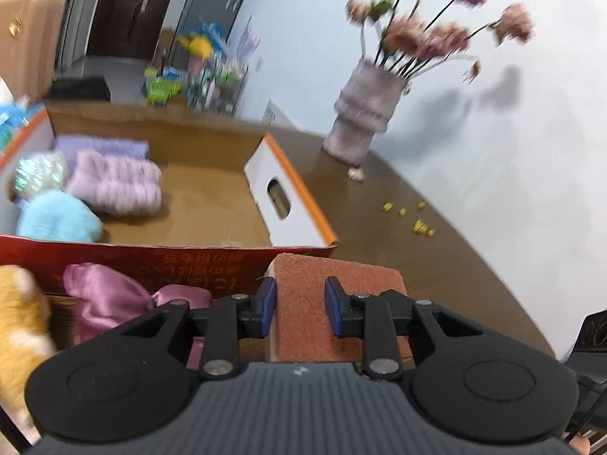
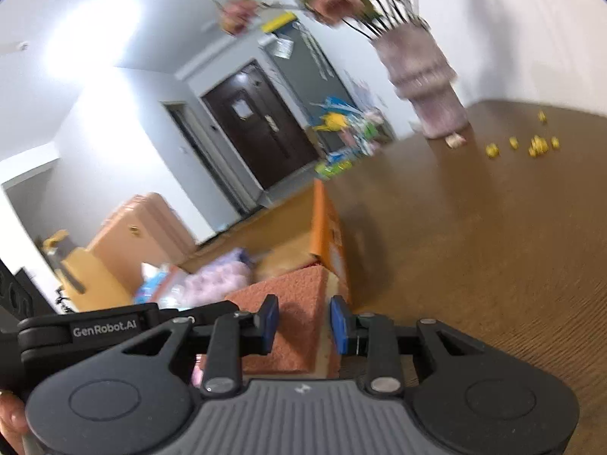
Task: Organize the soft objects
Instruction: 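Carry the orange sponge with both tools into the box and open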
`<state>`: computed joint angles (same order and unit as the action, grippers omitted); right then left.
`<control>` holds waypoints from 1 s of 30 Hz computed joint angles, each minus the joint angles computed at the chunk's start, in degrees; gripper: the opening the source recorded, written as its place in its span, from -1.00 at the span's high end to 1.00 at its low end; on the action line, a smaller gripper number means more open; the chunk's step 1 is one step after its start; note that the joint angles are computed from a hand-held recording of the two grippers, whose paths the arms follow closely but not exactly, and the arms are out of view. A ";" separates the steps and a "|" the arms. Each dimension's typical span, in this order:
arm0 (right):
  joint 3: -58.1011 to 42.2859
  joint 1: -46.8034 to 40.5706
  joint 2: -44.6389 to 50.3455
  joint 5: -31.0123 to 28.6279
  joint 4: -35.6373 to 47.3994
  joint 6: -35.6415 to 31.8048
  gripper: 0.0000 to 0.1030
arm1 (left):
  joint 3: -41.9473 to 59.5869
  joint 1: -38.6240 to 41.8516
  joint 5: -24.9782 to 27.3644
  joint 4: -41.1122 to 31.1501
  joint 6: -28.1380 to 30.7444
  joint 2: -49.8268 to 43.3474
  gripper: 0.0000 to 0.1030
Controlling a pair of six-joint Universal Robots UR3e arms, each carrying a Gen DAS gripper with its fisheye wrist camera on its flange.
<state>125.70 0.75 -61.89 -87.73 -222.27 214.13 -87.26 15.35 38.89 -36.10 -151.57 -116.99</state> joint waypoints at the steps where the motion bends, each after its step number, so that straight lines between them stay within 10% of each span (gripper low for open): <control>1: 1.04 0.92 -1.52 -0.48 -0.11 0.03 0.44 | -2.82 1.81 -1.11 -2.33 2.63 3.38 0.46; 7: 3.56 12.07 -5.57 -9.03 0.29 0.97 0.44 | -19.70 12.77 -6.15 -10.13 15.16 19.27 0.47; 19: -1.07 25.10 -8.47 -20.51 8.10 0.84 0.44 | -21.65 24.43 -11.35 -36.83 34.58 29.71 0.47; 25: -4.68 22.97 -8.82 -19.52 12.19 -0.80 0.44 | -15.35 19.40 -11.23 -27.69 25.78 23.00 0.46; 30: -17.49 11.74 -8.19 -9.87 22.81 -8.14 0.44 | 11.05 8.10 -9.25 -12.70 4.10 1.60 0.47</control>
